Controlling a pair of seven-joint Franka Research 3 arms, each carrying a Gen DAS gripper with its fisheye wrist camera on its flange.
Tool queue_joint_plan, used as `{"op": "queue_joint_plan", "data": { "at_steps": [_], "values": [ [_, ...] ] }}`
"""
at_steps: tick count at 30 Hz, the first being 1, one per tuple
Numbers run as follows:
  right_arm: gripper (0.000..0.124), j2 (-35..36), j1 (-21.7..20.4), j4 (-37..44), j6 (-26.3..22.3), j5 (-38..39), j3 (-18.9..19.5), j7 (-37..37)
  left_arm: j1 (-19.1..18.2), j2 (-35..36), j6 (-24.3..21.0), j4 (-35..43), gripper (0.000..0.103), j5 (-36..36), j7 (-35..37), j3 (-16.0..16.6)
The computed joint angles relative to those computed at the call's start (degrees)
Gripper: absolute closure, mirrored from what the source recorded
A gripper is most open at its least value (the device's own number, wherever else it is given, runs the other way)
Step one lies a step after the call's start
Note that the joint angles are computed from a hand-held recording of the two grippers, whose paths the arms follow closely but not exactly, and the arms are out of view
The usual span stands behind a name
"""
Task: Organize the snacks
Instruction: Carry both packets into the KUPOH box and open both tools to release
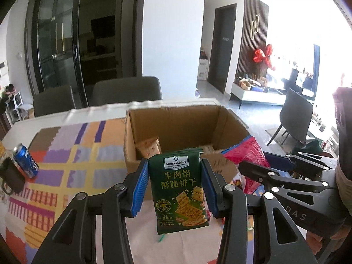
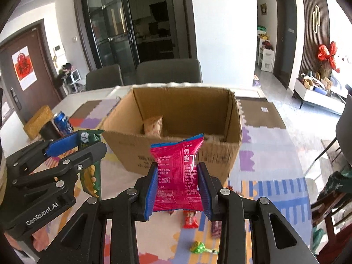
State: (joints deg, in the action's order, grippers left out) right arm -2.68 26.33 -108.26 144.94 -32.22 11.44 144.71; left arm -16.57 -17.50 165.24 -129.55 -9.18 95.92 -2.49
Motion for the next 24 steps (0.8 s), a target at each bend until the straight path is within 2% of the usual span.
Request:
{"op": "queue_joint_plan", "data": {
  "at_steps": [9, 20, 24],
  "values": [
    [0.088, 2.97, 0.61, 5.07, -0.15, -1.88, -1.15, -0.55, 3.22, 3.38, 1.75, 4.75, 0.057, 4.48, -2.14, -1.72],
    [0.088, 8.18, 2.37, 12.94, -3.34, -1.12, -3.87, -5.17, 6.78, 10.2, 2.39, 12.12, 0.057, 9.29, -4.04, -3.59],
    [0.088, 10.14, 2.95, 15.47, -4.03, -0.53, -5.04, -6.63, 6.86, 12.49, 0.23, 14.71, 0.057, 7.12, -2.01, -3.94]
  ]
}}
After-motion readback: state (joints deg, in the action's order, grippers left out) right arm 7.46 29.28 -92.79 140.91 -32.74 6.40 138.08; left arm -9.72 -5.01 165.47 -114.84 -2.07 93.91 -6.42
